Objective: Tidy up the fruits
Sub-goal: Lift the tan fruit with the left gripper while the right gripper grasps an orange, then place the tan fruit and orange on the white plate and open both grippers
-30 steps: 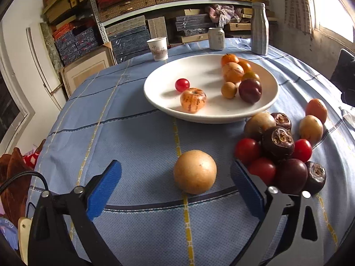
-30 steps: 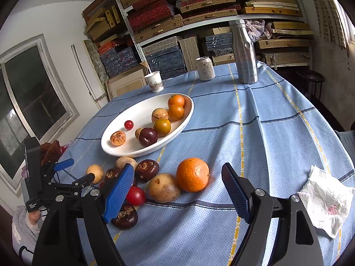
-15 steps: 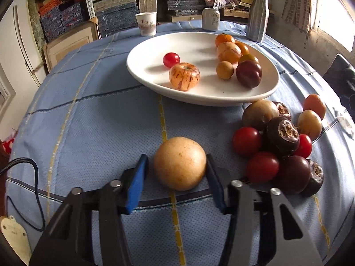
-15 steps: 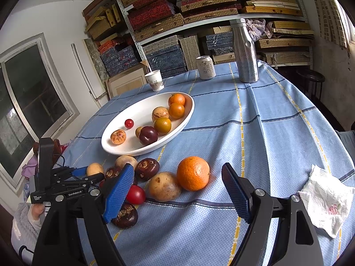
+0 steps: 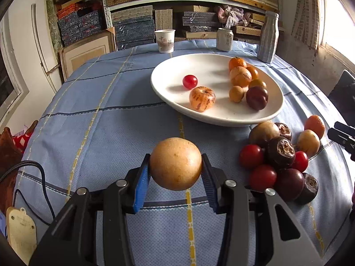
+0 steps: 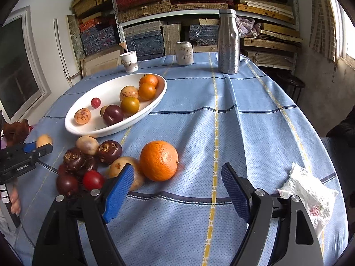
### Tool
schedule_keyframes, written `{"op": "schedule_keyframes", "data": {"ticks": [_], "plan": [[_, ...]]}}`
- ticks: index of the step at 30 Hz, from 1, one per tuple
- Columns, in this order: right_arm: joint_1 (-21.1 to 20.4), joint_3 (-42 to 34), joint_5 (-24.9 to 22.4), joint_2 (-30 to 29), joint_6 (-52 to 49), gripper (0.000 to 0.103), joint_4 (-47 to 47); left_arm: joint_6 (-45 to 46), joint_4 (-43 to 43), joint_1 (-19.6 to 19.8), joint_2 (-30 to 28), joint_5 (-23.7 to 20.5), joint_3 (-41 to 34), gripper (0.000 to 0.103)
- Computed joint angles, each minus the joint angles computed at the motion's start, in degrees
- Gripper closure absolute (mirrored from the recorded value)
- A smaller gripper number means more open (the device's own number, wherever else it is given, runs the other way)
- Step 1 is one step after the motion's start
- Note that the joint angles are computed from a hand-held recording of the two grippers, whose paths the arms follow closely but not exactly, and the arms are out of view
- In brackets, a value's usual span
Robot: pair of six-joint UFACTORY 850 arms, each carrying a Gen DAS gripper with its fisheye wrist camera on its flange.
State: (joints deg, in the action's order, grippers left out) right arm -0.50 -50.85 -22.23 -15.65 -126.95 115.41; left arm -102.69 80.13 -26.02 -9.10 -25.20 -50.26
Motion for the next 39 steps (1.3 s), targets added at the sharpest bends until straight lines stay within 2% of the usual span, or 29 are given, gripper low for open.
{"op": "schedule_keyframes", "data": {"ticks": [4,6,9,12,17,20,22,26,29,33,36,39], "plan": [[0.1,-0.7,-1.5,-0.8,0.5,0.026,-1.0,0.8,-0.3,-0.3,0.0,0.1,-0.1,0.060],[0.5,-1.5,-1.9,-1.3,1.7,0.035,-2.4,1.1,-0.7,-0.3,-0.1,0.0,-0.2,0.060],[1.0,-3.8,-1.8,-3.2,9.7,0.046,-10.2,1.2,-0.9,-0.3,-0.1,0.2,-0.1,0.060],[0.0,-5.6,-4.3,-4.8,17.7,0.047,-16.3,2.4,-1.8,-0.2,-0.5,0.6,-0.4,0.060],[-0.9,-6.6,-7.0,-6.0,22.0,0.060,-19.8,6.7,-5.5,0.4,-1.7,2.2,-1.2,0.060],[-1.2,-6.8,-8.0,-6.2,23.8,0.060,-21.1,9.2,-8.3,1.3,-2.2,4.0,-1.5,0.060],[-1.3,-6.7,-8.0,-6.1,23.8,0.060,-20.8,6.8,-6.7,1.5,-1.7,4.1,-1.1,0.060],[-1.7,-4.9,-8.5,-4.0,18.7,0.061,-15.2,0.7,-1.5,0.6,0.1,-0.7,-1.1,0.060],[-1.8,-5.4,-10.4,-1.5,21.1,0.061,-17.3,4.9,-4.5,1.3,0.9,-1.9,-3.9,0.060],[0.4,-8.6,-11.2,1.3,23.2,0.061,-19.4,9.9,-6.5,2.6,-0.6,-4.2,-11.2,0.060],[3.4,-11.4,-11.0,1.2,22.7,0.061,-19.3,13.6,-9.6,4.4,-3.8,-2.2,-16.9,0.060],[7.0,-15.0,-9.6,-1.8,24.6,0.061,-21.5,17.5,-13.7,6.1,-8.3,-0.3,-21.9,0.060]]}}
